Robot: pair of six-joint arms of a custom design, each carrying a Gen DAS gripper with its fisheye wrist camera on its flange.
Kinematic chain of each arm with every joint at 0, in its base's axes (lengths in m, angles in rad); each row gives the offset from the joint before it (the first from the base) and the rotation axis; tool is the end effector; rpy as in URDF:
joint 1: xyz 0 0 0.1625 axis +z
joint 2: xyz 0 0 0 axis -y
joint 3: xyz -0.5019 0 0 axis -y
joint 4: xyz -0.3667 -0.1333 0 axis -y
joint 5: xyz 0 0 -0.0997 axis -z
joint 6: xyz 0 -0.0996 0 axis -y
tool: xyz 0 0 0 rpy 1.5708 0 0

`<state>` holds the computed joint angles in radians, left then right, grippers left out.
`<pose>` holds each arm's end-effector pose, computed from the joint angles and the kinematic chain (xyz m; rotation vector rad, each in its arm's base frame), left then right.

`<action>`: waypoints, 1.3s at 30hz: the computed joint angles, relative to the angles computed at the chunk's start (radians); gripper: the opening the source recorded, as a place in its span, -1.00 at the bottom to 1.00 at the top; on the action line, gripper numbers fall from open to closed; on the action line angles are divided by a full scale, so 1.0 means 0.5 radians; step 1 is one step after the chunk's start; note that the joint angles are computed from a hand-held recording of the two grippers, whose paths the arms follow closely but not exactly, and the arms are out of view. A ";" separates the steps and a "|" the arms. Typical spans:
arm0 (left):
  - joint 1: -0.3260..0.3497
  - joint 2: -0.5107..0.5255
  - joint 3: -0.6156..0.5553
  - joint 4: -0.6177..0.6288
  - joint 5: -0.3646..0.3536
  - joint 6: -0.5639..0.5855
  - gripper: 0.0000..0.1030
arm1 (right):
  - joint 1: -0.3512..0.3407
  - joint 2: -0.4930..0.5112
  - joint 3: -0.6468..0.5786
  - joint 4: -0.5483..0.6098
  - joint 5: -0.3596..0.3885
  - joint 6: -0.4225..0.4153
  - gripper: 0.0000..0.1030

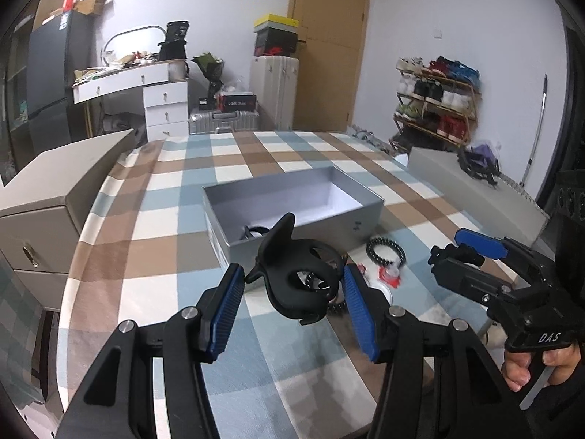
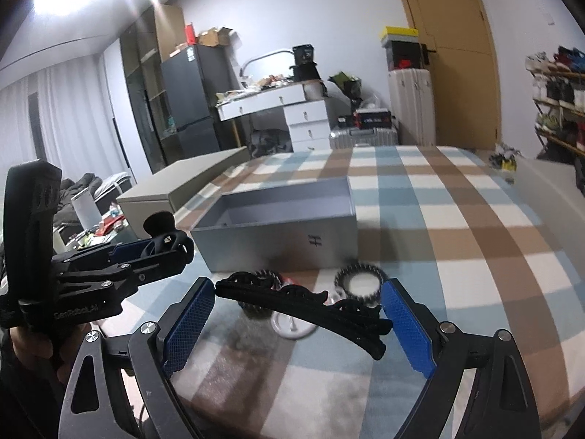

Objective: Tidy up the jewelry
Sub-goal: 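Lift the second claw clip and carry it over the grey box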

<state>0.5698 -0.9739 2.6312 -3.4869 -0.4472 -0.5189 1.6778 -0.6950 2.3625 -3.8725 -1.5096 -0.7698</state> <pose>-0.1809 -0.3809 0.1962 0.3533 2.1984 -1.1716 0.1909 -0.4716 0.0979 1.2361 -2.5691 0.9131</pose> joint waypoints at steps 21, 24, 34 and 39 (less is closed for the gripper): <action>0.161 0.055 -0.211 -0.197 0.073 0.300 -0.03 | 0.098 0.022 -0.390 0.456 0.108 0.078 0.80; 0.183 0.046 -0.236 -0.174 0.069 0.289 -0.03 | 0.104 0.043 -0.442 0.513 0.102 0.114 0.80; 0.255 0.050 -0.325 -0.079 0.071 0.307 -0.03 | 0.115 0.096 -0.565 0.626 0.048 0.208 0.80; 0.287 0.061 -0.370 -0.051 0.075 0.335 -0.03 | 0.127 0.118 -0.636 0.689 0.011 0.250 0.80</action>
